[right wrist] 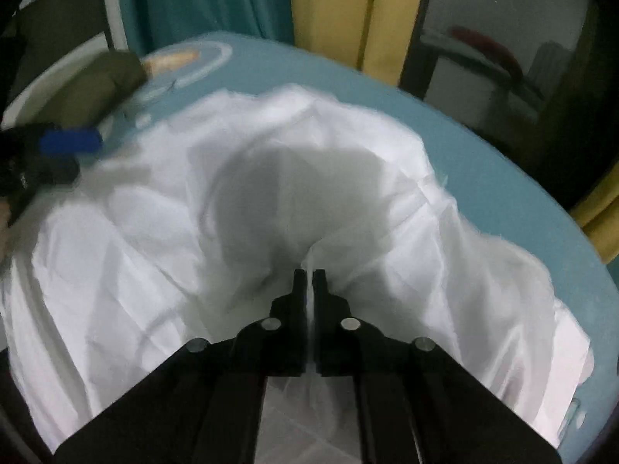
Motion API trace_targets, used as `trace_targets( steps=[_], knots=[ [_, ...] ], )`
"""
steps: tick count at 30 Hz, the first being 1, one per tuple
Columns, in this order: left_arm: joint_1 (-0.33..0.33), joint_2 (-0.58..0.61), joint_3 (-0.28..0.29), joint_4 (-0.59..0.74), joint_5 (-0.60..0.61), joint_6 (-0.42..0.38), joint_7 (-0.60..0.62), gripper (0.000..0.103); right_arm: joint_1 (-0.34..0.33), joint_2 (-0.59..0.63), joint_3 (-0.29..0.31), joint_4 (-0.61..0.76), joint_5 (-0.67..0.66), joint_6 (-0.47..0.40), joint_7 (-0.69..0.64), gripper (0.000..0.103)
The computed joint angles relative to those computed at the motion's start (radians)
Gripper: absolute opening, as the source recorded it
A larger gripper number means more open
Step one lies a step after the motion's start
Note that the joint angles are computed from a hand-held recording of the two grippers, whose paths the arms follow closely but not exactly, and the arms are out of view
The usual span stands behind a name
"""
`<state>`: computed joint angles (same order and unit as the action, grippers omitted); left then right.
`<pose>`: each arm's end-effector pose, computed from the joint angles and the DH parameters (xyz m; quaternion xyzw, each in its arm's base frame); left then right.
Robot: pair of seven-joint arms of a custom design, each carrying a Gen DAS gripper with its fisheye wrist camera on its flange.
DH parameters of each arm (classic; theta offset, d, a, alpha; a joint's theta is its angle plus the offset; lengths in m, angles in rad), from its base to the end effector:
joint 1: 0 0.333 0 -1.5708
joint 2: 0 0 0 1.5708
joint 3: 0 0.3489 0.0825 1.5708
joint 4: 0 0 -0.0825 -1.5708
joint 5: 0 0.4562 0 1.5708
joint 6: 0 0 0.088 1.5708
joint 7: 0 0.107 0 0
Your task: Fold large clothes
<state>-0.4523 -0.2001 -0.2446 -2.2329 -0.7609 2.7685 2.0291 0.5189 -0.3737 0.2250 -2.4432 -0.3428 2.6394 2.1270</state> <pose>0.4668 -0.3607 0.5288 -0.4429 0.7983 -0.4070 0.0298 0.3750 0.3639 0.4926 -0.8053 0.5046 -0.1953 0.2424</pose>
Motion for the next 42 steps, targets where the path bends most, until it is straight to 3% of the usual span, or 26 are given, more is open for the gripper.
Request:
trace_targets(
  steps=[5,8,11,14,15,16,17,21,24,26,28,31,34,39,42],
  knots=[
    [0.029,0.099,-0.045,0.113,0.170,-0.024,-0.148,0.048,0.043,-0.099,0.024,-0.056,0.016,-0.091,0.001,0.003],
    [0.033,0.208,-0.077,0.228,0.377,-0.018,-0.295,0.048,0.030,-0.175,0.087,-0.112,-0.027,-0.157,0.125,0.005],
    [0.005,0.317,-0.071,0.344,0.553,-0.035,-0.431,0.048,0.059,-0.249,0.080,-0.171,-0.005,-0.153,0.190,0.006],
    [-0.057,0.416,-0.019,0.448,0.819,-0.167,-0.616,0.048,0.062,-0.333,0.091,-0.201,-0.002,-0.202,0.266,0.024],
    [-0.061,0.428,-0.013,0.448,0.842,-0.174,-0.645,0.048,0.058,-0.354,0.097,-0.206,-0.013,-0.212,0.286,0.038],
    [-0.055,0.416,-0.017,0.418,0.844,-0.125,-0.641,0.049,0.051,-0.394,0.108,-0.218,-0.032,-0.218,0.311,0.049],
    [-0.052,0.401,-0.019,0.398,0.852,-0.114,-0.635,0.049,0.044,-0.432,0.115,-0.234,-0.053,-0.211,0.331,0.052],
    [-0.001,0.308,-0.060,0.297,0.705,-0.056,-0.533,0.049,-0.002,-0.482,0.111,-0.263,-0.114,-0.175,0.377,0.054],
    [0.016,0.225,-0.063,0.210,0.649,-0.030,-0.505,0.049,-0.039,-0.438,0.089,-0.268,-0.116,-0.132,0.409,0.054],
    [0.028,0.160,-0.062,0.145,0.595,-0.034,-0.480,0.050,-0.006,-0.353,0.032,-0.255,-0.042,-0.162,0.383,0.054],
    [0.039,0.097,-0.056,0.076,0.563,-0.026,-0.472,0.050,-0.010,-0.347,0.049,-0.267,-0.048,-0.158,0.388,0.054],
    [0.047,-0.013,-0.039,-0.040,0.519,0.005,-0.452,0.050,0.038,-0.372,0.051,-0.260,-0.035,-0.224,0.336,0.054],
    [0.033,-0.127,-0.010,-0.149,0.438,0.037,-0.386,0.050,0.050,-0.463,0.100,-0.279,-0.051,-0.312,0.370,0.054],
    [0.085,-0.302,-0.034,-0.309,0.453,0.072,-0.458,0.050,0.094,-0.662,0.145,-0.331,-0.069,-0.516,0.432,0.058],
    [0.225,-0.422,-0.139,-0.391,0.563,0.060,-0.632,0.054,0.133,-0.789,0.160,-0.365,-0.051,-0.653,0.482,0.067]
  ],
)
